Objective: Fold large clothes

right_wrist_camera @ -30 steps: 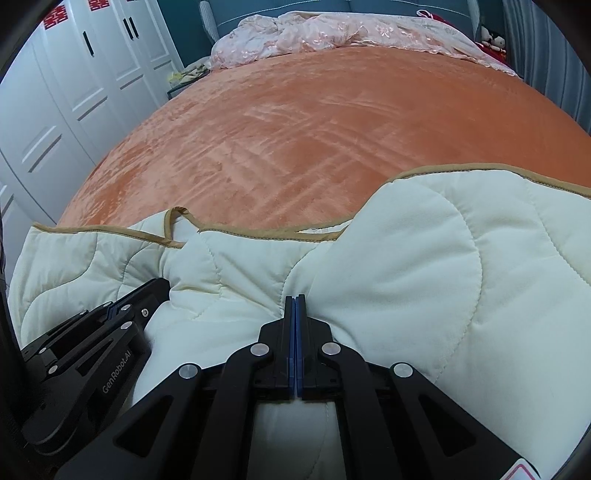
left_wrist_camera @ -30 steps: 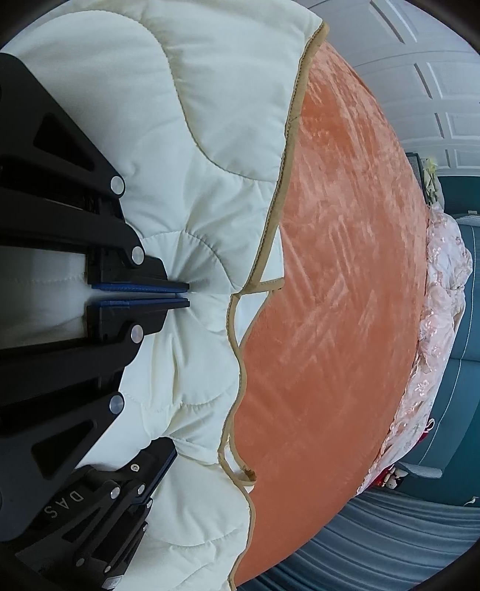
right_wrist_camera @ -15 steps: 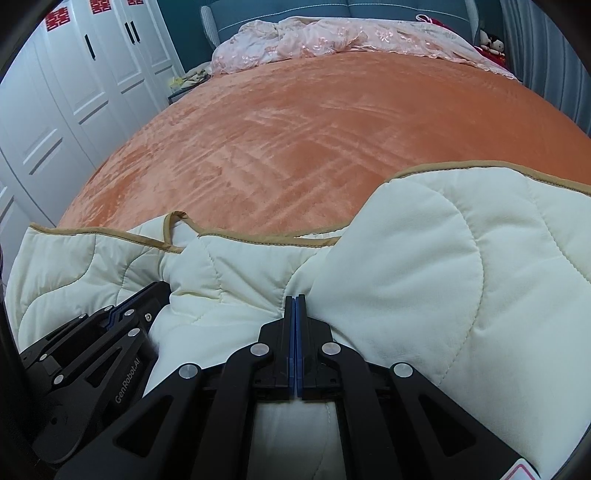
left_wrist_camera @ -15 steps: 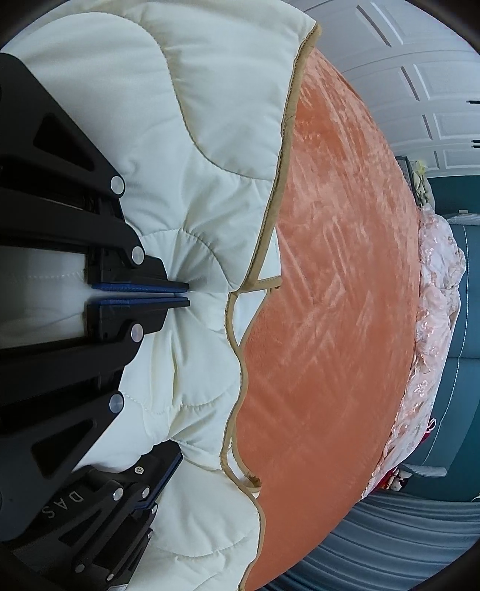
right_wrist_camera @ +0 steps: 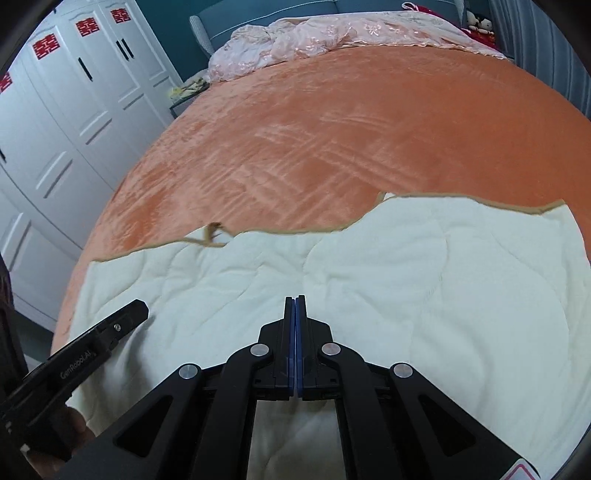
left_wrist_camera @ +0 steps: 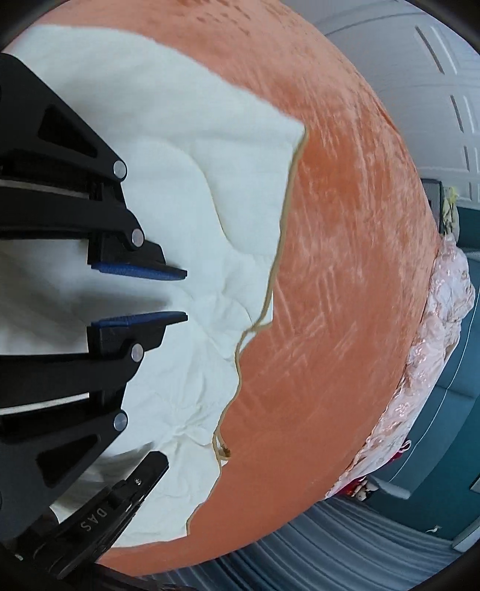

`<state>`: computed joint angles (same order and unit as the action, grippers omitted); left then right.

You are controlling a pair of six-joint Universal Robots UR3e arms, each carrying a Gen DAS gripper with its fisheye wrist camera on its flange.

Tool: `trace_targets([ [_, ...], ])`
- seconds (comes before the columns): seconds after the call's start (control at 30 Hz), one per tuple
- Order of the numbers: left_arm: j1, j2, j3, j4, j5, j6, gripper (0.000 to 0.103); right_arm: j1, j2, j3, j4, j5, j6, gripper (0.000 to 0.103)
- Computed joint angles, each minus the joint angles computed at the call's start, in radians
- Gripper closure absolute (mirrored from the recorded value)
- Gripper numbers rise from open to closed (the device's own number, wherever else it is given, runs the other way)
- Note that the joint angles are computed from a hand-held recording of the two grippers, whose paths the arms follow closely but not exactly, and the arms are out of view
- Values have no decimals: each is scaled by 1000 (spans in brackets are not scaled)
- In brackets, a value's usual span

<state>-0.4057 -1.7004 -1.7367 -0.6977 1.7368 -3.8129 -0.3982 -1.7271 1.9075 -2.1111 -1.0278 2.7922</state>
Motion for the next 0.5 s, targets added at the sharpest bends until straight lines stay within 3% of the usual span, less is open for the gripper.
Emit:
trace_targets([
  [0.17, 90, 400, -268, -140, -58, -48, 82, -74, -276, 87, 351, 94, -180, 101],
  [0.2, 113, 475, -310, -168, -75, -59, 79, -69, -309, 100, 393, 89, -197, 101],
  [0.23, 147, 576, -365, -204, -97, -74, 68, -61, -340, 117, 419, 83, -202, 100],
  [0.27, 168, 655, -405, -234, -105, -88, 55, -57, -365, 135, 438, 78, -209, 100],
  [0.4, 295, 921, -535, -340, -210, -62, 43, -19, -427, 241, 395, 33, -168, 101],
  [0.5, 257, 934, -529, -366, -171, -91, 43, -2, -438, 291, 326, 19, -137, 102],
])
